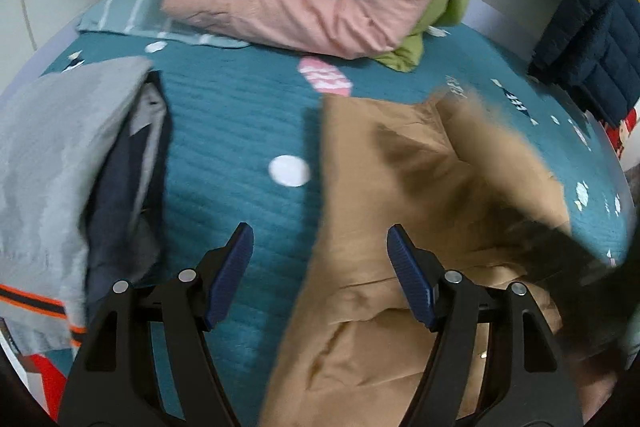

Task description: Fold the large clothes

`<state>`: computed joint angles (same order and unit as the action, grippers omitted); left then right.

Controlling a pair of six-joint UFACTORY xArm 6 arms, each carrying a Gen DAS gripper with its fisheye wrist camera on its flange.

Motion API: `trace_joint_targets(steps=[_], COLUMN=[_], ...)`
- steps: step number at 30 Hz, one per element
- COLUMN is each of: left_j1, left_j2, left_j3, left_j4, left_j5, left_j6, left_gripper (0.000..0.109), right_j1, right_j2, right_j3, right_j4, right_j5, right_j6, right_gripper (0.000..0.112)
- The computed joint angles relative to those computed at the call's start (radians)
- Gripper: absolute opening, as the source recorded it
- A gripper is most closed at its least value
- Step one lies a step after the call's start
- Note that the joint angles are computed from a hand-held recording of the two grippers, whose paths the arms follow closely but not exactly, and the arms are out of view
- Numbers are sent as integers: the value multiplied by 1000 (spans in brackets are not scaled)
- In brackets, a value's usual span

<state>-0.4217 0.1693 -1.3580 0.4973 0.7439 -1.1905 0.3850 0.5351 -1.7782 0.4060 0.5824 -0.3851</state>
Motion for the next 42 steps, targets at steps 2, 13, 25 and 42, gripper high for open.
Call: trace_joint_targets(steps=[2, 13, 25, 42], left_j1=[9, 4, -49, 5], left_j2=[-24, -36, 487, 641], left_j3=[38, 44, -615, -856], left_j4=[-14, -26, -426, -505], left_j5=[-16, -69, 5, 89], left_j6=[4, -9, 374, 428], left_gripper=[71, 71, 72, 74], right_j1=[32, -24, -272, -370], right_j2=[10, -115, -10, 297], right_j3=[44, 131, -56, -530], right_j4=[-90, 243, 176, 193], right_j5=[-1, 123, 222, 569], right_j6=[48, -139, 61, 161], right_gripper=[15, 72, 51, 52])
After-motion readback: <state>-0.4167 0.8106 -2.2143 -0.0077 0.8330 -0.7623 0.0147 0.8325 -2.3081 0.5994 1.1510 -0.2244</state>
